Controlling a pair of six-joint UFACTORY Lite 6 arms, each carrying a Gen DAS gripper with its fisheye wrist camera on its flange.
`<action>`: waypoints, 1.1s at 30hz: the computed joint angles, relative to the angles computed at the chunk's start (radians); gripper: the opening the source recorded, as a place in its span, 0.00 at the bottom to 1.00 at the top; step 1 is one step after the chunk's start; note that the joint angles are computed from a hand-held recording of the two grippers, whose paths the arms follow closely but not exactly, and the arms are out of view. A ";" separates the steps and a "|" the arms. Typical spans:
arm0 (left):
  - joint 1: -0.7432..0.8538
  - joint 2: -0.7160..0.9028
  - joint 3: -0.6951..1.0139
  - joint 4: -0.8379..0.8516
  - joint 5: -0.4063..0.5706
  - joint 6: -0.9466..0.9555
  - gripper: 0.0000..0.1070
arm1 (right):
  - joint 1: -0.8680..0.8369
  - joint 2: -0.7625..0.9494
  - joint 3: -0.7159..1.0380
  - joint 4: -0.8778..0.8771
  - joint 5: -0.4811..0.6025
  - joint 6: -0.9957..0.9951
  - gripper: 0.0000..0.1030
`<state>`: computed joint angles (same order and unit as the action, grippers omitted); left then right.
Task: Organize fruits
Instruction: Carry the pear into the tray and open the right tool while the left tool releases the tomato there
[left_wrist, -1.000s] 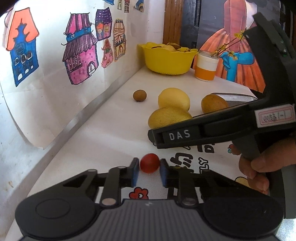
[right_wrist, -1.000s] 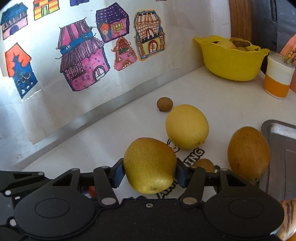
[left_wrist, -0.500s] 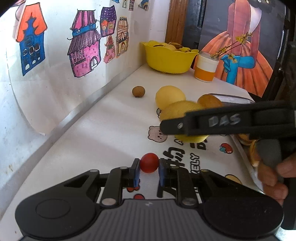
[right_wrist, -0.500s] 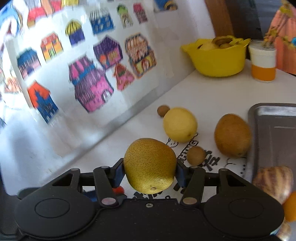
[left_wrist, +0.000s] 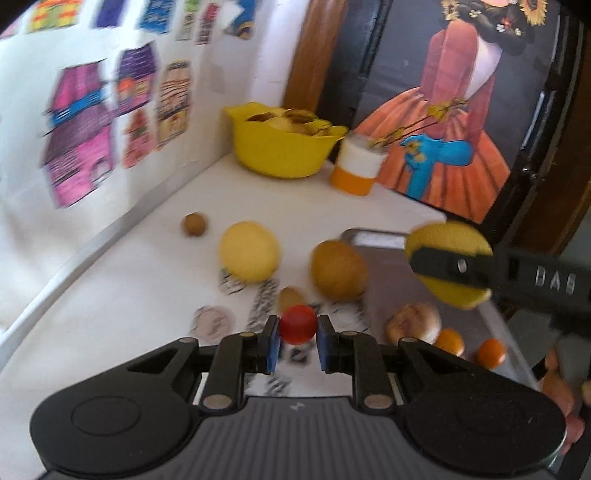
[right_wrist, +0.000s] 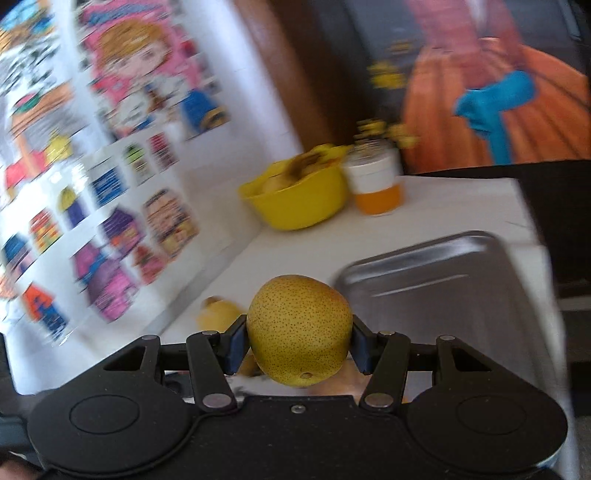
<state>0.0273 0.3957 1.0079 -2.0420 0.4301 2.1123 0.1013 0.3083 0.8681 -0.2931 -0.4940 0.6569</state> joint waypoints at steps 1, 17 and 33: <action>-0.024 0.012 0.027 0.003 -0.007 -0.014 0.21 | -0.024 -0.002 -0.017 0.009 -0.008 -0.011 0.55; -0.275 0.331 0.499 0.274 -0.148 -0.346 0.21 | -0.164 0.172 0.027 0.087 -0.036 -0.092 0.55; -0.325 0.454 0.664 0.727 -0.197 -0.807 0.22 | -0.142 0.199 0.059 0.123 -0.007 -0.137 0.56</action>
